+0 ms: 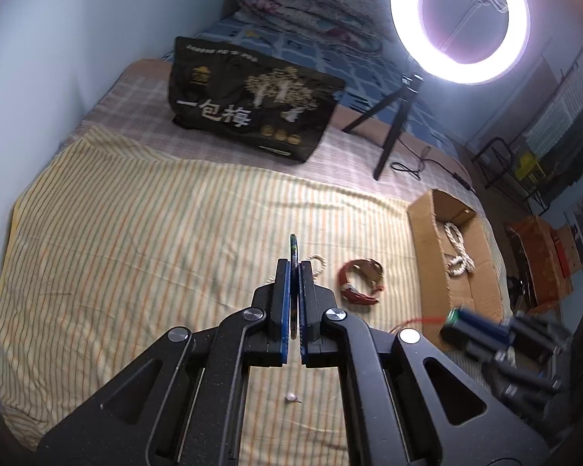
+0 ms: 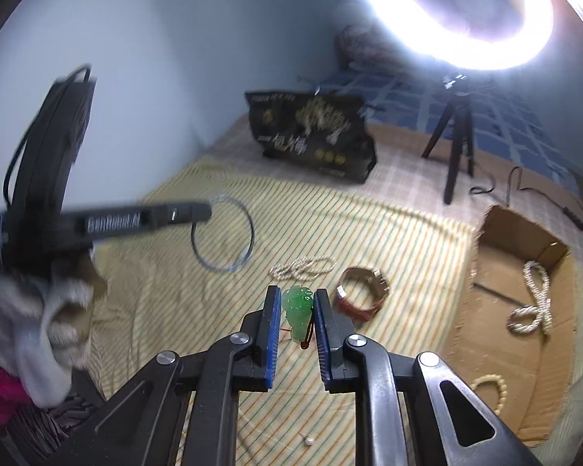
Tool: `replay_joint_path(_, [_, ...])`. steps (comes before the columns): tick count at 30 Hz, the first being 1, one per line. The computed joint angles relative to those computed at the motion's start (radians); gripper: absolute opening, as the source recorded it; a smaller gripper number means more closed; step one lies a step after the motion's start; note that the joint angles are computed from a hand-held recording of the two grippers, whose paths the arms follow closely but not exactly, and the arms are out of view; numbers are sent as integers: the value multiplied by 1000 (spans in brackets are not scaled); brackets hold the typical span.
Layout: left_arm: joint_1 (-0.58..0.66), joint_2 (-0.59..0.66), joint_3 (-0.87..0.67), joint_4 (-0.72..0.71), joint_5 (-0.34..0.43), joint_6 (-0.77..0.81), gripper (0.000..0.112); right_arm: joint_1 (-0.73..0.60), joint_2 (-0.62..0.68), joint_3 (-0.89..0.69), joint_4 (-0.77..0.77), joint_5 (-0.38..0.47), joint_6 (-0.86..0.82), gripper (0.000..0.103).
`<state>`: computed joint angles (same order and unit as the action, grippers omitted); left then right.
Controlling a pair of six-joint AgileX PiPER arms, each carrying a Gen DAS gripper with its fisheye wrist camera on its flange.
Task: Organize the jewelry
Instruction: 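Carry the bangle and pendant with both tools over the cardboard box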
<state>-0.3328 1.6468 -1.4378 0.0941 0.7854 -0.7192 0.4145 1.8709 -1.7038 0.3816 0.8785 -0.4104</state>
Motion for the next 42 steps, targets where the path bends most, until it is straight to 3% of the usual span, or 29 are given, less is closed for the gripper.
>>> replay_joint_path(16, [-192,61,-182,12,6,-16,1,-198,-36,-75,27,13,4,15])
replay_joint_path(28, [-283,261,-456,2,61,21,1,-348,-11,-93,14,34,0,15])
replay_joint_path(42, [-319,540,-836,-3,189,38,1,-464,-16,-30,25,56,-65,15])
